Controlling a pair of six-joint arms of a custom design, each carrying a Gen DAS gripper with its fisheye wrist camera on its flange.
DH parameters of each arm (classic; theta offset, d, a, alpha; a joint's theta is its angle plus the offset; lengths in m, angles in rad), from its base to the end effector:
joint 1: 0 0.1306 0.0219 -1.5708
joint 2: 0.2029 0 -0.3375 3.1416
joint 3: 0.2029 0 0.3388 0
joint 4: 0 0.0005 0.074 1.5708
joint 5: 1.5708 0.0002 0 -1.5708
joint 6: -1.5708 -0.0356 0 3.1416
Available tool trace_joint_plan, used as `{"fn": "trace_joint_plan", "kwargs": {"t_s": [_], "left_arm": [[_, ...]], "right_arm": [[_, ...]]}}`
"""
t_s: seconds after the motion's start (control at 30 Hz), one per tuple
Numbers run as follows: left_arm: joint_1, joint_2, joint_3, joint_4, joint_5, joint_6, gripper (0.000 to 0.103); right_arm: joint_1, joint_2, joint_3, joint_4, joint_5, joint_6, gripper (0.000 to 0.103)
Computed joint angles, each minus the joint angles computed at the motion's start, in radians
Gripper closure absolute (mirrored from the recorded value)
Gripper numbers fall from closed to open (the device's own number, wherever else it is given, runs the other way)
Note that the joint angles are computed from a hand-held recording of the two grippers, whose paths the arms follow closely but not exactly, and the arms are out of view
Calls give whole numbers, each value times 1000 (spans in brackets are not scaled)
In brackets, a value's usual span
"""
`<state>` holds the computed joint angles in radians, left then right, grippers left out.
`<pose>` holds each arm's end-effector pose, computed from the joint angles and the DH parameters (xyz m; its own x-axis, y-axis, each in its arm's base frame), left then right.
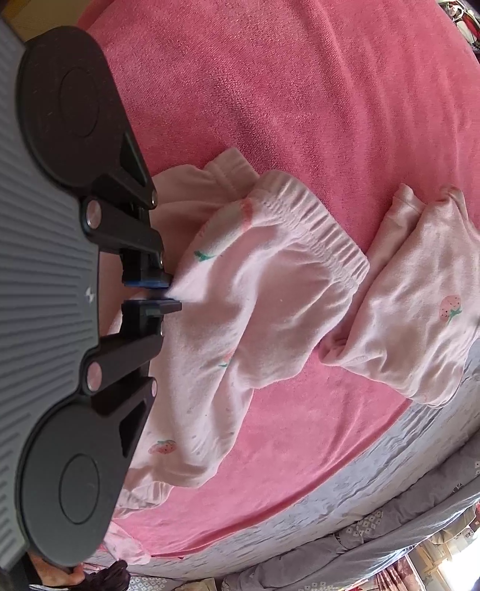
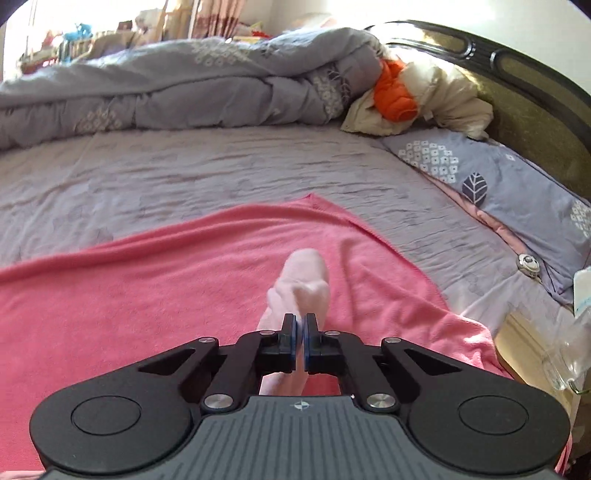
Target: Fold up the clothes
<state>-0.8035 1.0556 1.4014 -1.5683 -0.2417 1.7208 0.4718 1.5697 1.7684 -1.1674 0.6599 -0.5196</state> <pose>0.1959 -0.1915 0.4645 -0.5374 -0.8257 -0.1714 -0.7411 0.5595 -0.3711 0.4371 0.1980 0.4438 -0.6619 0.1027 -0.7425 0.3213 0.9338 -0.1573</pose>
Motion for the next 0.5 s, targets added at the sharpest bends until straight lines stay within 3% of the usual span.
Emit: {"fn": "trace_joint_plan", "kwargs": {"t_s": [0.13, 0.23, 0.3, 0.37, 0.5], "left_arm": [[-2, 2, 37, -28, -16, -7, 100], [3, 14, 64, -44, -23, -40, 100], [6, 26, 75, -54, -17, -52, 100], [5, 38, 80, -65, -10, -48, 100], [-3, 44, 72, -69, 1, -38, 100]], "right_arm": [[-22, -143, -71, 2, 8, -21, 97], [-65, -218, -126, 4, -123, -29, 96], [-75, -223, -144, -22, -166, -36, 82], [-62, -213, -166, -32, -190, -88, 45], [-94, -205, -237, 63, -277, -279, 36]]}}
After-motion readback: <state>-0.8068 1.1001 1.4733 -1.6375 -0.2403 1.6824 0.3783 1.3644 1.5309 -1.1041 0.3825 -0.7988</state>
